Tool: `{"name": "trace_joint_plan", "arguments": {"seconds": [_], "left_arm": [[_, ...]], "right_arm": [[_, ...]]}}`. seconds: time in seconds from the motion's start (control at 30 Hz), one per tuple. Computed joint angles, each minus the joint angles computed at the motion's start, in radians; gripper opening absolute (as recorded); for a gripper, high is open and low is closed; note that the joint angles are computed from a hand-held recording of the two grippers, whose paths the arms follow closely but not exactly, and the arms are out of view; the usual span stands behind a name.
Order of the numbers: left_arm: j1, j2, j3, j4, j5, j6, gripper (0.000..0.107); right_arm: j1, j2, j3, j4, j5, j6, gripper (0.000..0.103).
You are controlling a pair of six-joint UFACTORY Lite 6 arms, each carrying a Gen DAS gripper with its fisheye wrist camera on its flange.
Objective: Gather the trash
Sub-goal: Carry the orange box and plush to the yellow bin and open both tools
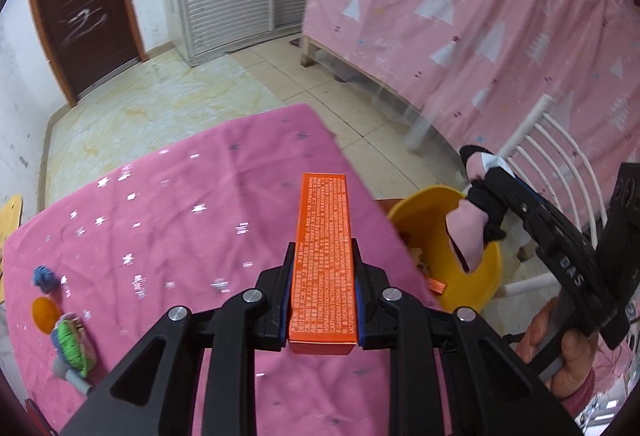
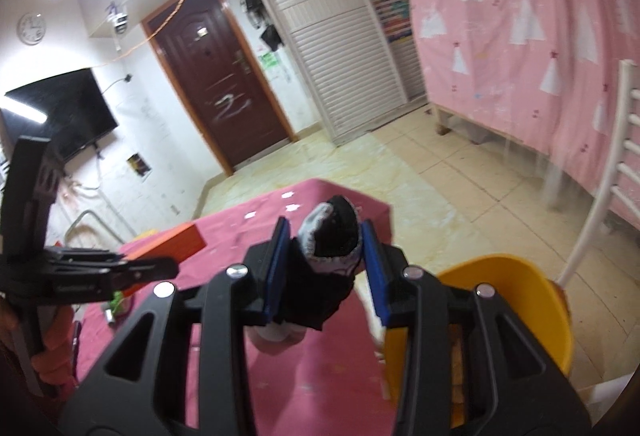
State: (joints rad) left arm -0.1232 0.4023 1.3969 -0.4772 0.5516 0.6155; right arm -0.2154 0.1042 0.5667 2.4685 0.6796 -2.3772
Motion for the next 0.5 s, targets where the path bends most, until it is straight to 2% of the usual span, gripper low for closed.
{"name": "trace_joint_plan", "arguments": {"seconds": [0.23, 0.5], "left_arm": [[-0.124, 0.003, -0.013, -0.031, -0.034, -0.011, 0.015], [-0.232, 0.069, 0.062, -0.026, -0.031, -0.06, 0.015]], "right_arm": [[-0.14, 0.014, -0.027, -0.008, 0.029, -0.053, 0.035], [-0.234, 0.084, 0.022, 0.004, 0.016, -0.102, 0.035]]}}
